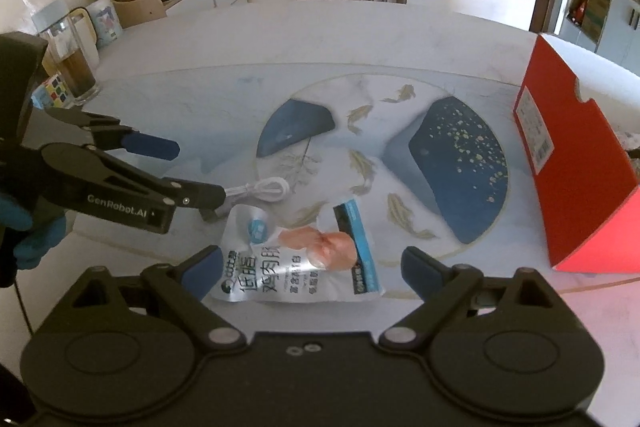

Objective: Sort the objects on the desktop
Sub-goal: 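Grasp the white printed chicken packet with the right gripper while the left gripper grasps the white cable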

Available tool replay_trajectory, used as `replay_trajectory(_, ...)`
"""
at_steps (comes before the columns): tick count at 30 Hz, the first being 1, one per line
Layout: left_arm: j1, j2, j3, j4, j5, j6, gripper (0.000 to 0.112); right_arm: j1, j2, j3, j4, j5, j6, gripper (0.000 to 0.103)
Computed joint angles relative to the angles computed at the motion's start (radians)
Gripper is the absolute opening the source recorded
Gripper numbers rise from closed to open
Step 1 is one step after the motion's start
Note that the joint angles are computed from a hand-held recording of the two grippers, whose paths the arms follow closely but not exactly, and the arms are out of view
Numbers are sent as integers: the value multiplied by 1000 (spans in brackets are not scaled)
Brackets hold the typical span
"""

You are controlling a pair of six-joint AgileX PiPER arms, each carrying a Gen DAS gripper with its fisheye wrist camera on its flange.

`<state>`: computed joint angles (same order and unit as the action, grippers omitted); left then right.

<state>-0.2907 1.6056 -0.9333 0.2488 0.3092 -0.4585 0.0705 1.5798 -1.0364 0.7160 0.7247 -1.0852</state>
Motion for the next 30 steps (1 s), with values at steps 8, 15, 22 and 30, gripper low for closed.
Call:
replay_trajectory(8,9,-2,4,-55,-10,67,82,83,28,23,-7,-126,-4,102)
replay_trajectory(15,11,8,1,-69,-14,81,82,89,87,-13,-8,-110,4,102)
replay_trajectory(22,12,19,-11,-95,-13,115,79,91,110,2,-12,-129,28,101)
replay_trajectory(30,3,54,-44,-144,-5,170,76,51,116,0,71,-116,-39,84)
